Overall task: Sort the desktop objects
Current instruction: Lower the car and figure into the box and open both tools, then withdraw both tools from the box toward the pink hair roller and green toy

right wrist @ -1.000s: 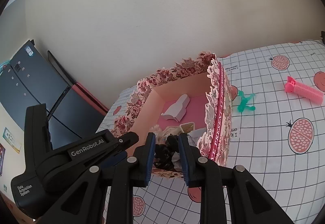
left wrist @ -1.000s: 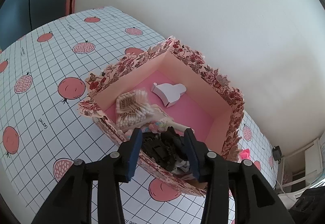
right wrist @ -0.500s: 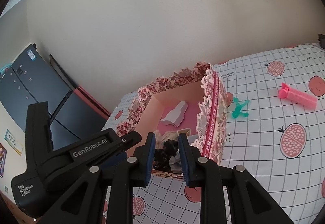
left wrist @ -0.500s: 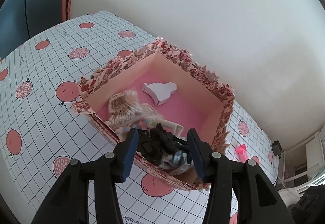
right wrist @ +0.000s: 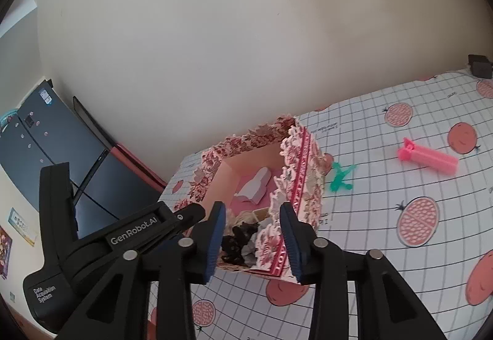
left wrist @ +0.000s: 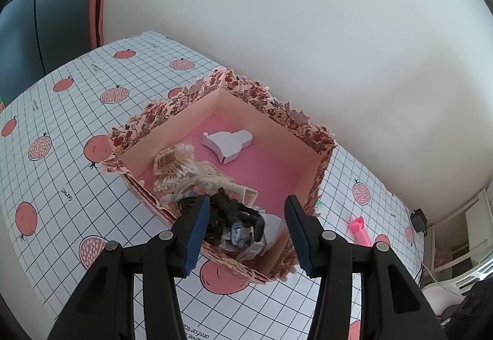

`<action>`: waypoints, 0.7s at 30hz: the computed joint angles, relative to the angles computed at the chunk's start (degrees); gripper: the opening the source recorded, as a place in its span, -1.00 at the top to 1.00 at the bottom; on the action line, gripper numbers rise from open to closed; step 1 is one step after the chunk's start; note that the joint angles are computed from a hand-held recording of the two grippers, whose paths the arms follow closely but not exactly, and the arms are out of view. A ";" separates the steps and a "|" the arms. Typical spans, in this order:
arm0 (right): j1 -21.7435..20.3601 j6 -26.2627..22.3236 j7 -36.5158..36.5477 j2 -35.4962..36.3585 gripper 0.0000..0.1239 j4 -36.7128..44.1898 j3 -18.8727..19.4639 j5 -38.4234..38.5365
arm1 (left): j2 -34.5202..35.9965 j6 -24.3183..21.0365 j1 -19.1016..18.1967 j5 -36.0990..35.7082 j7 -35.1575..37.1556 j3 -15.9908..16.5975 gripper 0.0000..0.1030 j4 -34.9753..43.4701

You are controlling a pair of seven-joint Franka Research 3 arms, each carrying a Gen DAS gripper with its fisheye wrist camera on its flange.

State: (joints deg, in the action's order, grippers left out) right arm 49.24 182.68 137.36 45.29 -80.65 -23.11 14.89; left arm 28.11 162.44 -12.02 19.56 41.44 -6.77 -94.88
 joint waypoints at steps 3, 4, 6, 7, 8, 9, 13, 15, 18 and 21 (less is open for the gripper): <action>0.46 -0.24 0.11 -1.18 0.23 -1.83 -0.56 0.05 | -0.13 -0.15 -0.74 0.69 -0.14 0.24 -0.01 0.20; 0.75 -0.53 0.31 -1.53 0.21 -2.40 -0.95 0.05 | -0.16 -0.17 -1.07 1.04 -0.29 0.38 -0.01 0.27; 1.23 -1.39 0.92 -2.15 0.10 -3.30 -1.67 -0.23 | -0.10 -0.15 -1.64 1.62 -0.69 0.58 -0.01 0.46; 1.51 -1.89 1.40 -2.55 0.08 -3.90 -2.10 -0.51 | -0.09 -0.23 -1.88 1.86 -0.89 0.64 -0.01 0.57; 1.81 -2.43 2.08 -2.91 0.06 -4.52 -2.60 -0.84 | -0.04 -0.29 -2.19 2.15 -1.09 0.69 -0.01 0.70; 2.17 -3.00 3.01 -3.33 0.06 -5.20 -3.19 -1.18 | 0.02 -0.45 -2.31 2.30 -1.12 0.65 -0.01 0.88; 2.73 -3.12 6.71 -5.21 0.05 -8.64 -4.16 -2.62 | 0.31 -1.17 -3.16 3.27 -1.39 0.76 -0.01 1.64; 2.90 -2.95 8.14 -6.16 0.05 -10.28 -4.54 -3.09 | 0.38 -1.30 -3.61 3.95 -1.70 1.02 -0.01 1.88; 3.13 -3.22 10.04 -7.09 0.05 -11.90 -5.18 -3.86 | 0.51 -1.84 -4.50 5.34 -2.38 1.62 -0.01 2.32; 3.08 -3.45 11.52 -7.89 0.05 -12.94 -5.51 -4.76 | 0.96 -3.34 -5.14 6.58 -2.81 1.91 -0.01 3.22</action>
